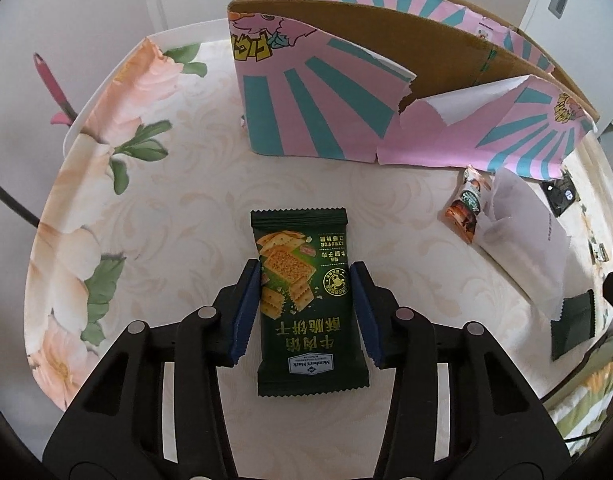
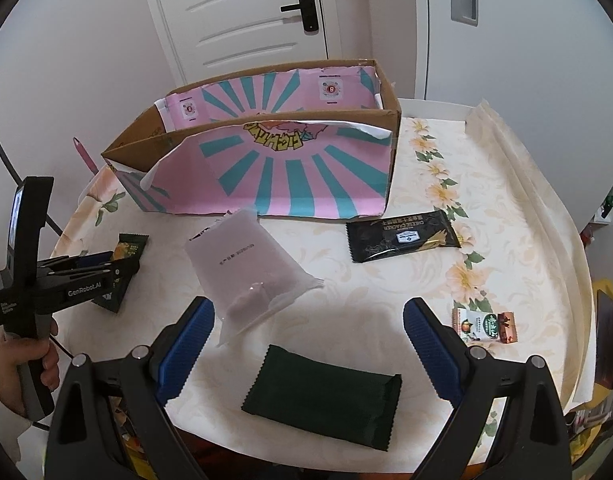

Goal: Organize snacks
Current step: 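Grasp the green cracker packet with the left tool while the right grasps the small juice carton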

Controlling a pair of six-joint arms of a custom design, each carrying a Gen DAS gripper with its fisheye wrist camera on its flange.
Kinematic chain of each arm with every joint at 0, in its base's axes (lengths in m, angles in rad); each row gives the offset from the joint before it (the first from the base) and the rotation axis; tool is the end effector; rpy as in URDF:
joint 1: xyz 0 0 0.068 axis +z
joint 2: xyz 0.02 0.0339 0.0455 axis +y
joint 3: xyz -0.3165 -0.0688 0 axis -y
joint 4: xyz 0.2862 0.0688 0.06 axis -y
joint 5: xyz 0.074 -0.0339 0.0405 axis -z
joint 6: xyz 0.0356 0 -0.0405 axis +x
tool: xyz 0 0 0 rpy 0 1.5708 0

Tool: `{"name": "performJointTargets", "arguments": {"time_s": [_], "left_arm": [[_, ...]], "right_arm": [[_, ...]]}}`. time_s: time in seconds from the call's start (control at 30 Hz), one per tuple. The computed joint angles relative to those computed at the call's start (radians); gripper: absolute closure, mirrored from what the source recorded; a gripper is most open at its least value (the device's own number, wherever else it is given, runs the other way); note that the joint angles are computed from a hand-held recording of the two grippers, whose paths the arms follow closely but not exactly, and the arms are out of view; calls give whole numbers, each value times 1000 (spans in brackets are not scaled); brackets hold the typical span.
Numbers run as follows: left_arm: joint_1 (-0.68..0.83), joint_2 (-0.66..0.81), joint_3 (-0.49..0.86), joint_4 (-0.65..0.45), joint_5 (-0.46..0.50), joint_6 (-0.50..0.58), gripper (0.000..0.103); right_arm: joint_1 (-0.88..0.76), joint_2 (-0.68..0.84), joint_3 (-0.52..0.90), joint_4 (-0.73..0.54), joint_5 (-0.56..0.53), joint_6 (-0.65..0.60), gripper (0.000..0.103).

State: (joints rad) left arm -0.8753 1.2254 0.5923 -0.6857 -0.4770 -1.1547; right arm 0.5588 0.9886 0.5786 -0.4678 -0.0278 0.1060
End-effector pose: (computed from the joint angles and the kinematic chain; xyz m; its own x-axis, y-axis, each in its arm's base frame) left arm 0.1442 -0.1472 0.1881 -0.8076 -0.3005 -0.5075 -0.3216 0.9457 -0.0484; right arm 0.1711 0.1081 0.2345 -0.7063 -0.3169 -0.6330 -0.4729 0.8766 0.0889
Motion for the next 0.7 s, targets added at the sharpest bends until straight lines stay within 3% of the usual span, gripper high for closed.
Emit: {"name": "performJointTargets", "arguments": {"time_s": [0.4, 0.6, 0.7], "left_arm": [[-29, -67, 33, -48, -27, 17, 62], [-39, -61, 66, -37, -21, 37, 62], [-43, -59, 78, -36, -19, 49, 62]], "right_arm": [[11, -58, -20, -23, 95, 63, 9], [-70, -74, -26, -63, 171, 116, 9], [-166, -56, -36, -60, 136, 144, 16]]}}
